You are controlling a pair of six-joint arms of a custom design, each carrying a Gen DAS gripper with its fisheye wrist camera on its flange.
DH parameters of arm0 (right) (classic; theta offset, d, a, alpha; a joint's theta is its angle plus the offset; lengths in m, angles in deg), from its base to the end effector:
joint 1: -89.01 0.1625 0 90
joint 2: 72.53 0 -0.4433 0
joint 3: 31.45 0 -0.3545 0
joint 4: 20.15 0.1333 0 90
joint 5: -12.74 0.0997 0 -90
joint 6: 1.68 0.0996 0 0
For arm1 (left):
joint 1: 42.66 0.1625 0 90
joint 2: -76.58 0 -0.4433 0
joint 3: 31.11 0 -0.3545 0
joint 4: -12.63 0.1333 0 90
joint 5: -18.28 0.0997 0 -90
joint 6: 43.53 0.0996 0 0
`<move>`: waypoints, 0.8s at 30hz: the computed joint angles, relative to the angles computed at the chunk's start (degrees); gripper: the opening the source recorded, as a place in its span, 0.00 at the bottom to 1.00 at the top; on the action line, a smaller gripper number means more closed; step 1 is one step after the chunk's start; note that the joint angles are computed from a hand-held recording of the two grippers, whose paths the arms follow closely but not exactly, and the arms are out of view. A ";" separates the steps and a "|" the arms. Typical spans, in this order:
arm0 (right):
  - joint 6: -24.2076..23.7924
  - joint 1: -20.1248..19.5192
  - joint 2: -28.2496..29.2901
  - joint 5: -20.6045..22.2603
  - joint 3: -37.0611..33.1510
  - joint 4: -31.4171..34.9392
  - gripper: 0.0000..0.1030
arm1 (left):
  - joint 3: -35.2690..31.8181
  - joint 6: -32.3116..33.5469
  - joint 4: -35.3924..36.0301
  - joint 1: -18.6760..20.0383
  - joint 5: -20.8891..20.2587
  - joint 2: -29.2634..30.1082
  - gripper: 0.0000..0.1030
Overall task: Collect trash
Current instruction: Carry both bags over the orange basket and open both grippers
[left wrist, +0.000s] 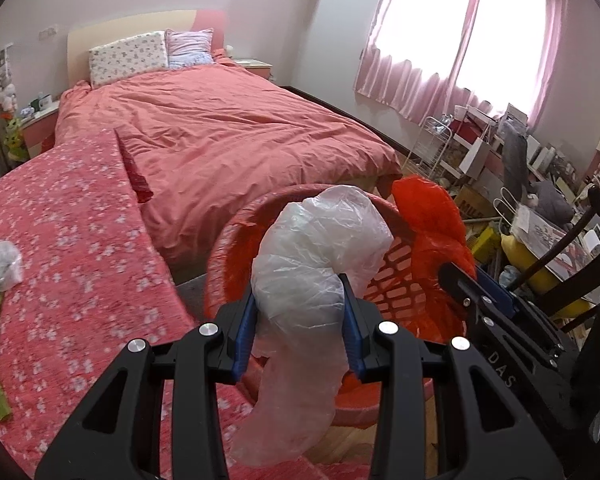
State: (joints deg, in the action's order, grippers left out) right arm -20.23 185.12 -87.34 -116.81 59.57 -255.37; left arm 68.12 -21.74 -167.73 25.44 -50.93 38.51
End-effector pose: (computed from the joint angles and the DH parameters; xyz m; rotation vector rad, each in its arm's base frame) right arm 0.1355 -0.6095 -0.0029 -0.0565 -2.0835 1.3039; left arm -0.0869 -0.6683 0.0927 0.8842 2.5522 -0.7032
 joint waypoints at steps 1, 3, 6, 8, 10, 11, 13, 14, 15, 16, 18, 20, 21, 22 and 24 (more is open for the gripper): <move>0.13 -0.21 -0.11 0.15 0.08 0.02 0.31 | -0.24 -0.11 0.35 0.03 -0.22 0.17 0.37; 0.60 -0.65 -0.33 0.54 0.19 0.23 0.31 | -0.83 -0.42 1.31 0.00 -0.69 0.52 0.37; 0.75 -1.23 -0.71 1.03 0.57 0.16 0.31 | -1.32 -0.52 1.62 -0.16 -0.74 1.16 0.37; 0.76 -1.39 -0.72 1.15 0.44 0.23 0.33 | -1.67 -0.77 1.73 -0.32 -0.57 1.54 0.38; 0.85 -1.60 -0.85 1.43 0.50 0.25 0.33 | -2.12 -1.23 1.81 -0.41 0.04 2.00 0.39; 0.84 -1.67 -0.83 1.47 0.45 0.09 0.34 | -2.23 -1.42 1.80 -0.40 0.28 2.08 0.40; 0.70 -1.75 -0.96 1.56 0.63 -0.24 0.39 | -2.66 -2.14 2.44 -0.28 0.69 2.31 0.43; 0.56 -1.76 -0.89 1.53 0.54 -0.44 0.41 | -2.87 -2.35 2.77 -0.16 0.84 2.35 0.45; 0.41 -1.82 -0.88 1.57 0.56 -0.60 0.44 | -3.00 -2.64 2.95 -0.11 1.00 2.46 0.47; 0.26 -1.81 -0.80 1.51 0.46 -0.74 0.47 | -3.11 -2.76 3.14 -0.05 1.14 2.52 0.48; 0.09 -1.74 -0.61 1.20 0.33 -0.98 0.48 | -3.27 -2.82 3.43 0.12 1.50 2.48 0.54; -0.02 -1.77 -0.63 1.05 0.51 -1.31 0.50 | -3.29 -2.98 3.17 0.25 2.16 2.42 0.58; -0.11 -1.72 -0.57 0.87 0.54 -1.55 0.50 | -3.17 -3.09 2.94 0.39 2.47 2.24 0.58; -0.26 -1.61 -0.50 0.66 0.54 -1.79 0.51 | -3.09 -3.21 2.92 0.57 2.64 2.02 0.58; -1.12 -1.29 -0.21 0.11 0.39 -2.42 0.53 | -2.78 -3.20 2.60 0.96 3.26 1.39 0.59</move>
State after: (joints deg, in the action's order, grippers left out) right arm -21.34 183.84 -87.55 -116.70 59.95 -257.78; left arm 65.34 -24.93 -165.13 26.39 -47.66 39.89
